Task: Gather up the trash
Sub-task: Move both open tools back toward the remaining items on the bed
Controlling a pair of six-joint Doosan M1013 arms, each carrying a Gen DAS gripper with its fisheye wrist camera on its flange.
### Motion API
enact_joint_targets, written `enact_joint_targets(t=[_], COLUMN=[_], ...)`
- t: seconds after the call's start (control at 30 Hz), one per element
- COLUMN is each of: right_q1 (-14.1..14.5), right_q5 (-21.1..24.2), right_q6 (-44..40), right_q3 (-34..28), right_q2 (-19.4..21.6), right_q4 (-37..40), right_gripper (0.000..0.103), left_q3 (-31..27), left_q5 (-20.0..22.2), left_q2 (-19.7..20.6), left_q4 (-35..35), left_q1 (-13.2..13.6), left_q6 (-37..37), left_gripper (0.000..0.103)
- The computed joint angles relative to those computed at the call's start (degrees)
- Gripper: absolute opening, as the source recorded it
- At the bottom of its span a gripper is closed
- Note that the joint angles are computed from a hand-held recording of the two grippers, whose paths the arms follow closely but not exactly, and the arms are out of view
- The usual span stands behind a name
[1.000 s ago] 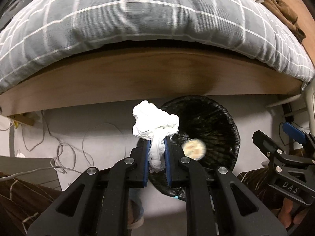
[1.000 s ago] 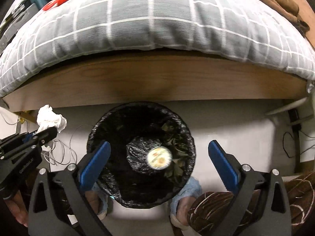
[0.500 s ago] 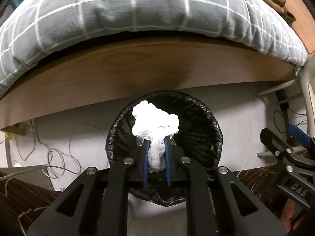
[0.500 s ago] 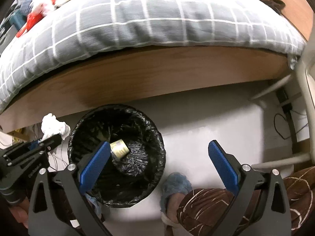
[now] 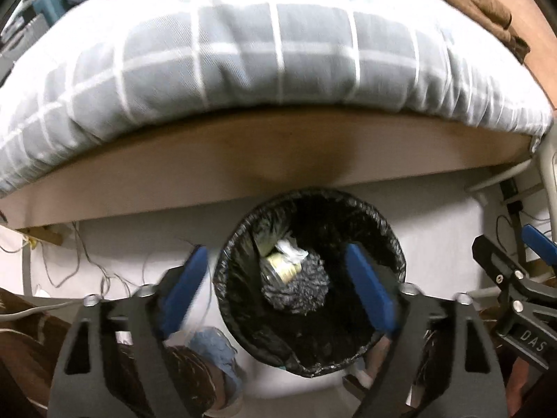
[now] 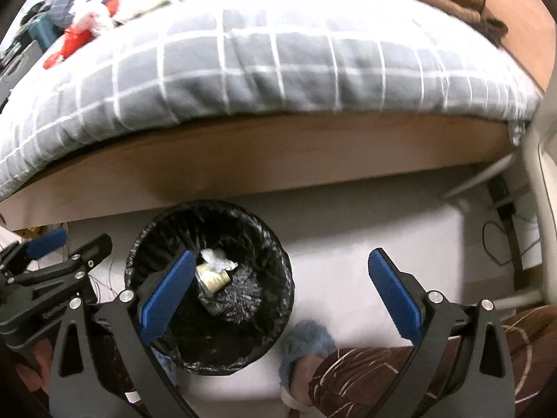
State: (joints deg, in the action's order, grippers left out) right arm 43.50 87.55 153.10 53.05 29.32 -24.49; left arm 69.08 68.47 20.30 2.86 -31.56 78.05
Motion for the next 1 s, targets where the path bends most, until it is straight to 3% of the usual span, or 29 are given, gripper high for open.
enact_joint_targets(t=[0.1, 0.53, 1.0], right_q1=[0.5, 0.8, -0.8], right_q5=[0.0, 0.7, 1.5], right_q6=[-1.5, -6.6, -11.7], right_q3=[-1.9, -9.6, -18.6], right_q2=[0.4, 2.1, 4.6], right_q4=[-2.2, -10.6, -14.1], right_gripper=[0.095, 0.095, 0.095], left_q3=[-0.1, -5.4, -14.7], left_q5=[-2.0, -2.5, -0.5], left_q2=[-1.1, -1.2, 1.8], left_q4=[1.6, 4.6, 5.7], left_q1=[0.2, 1.9, 3.0], left_q6=[-0.8, -0.5, 0.2], left_gripper=[0.097, 0.097, 0.097])
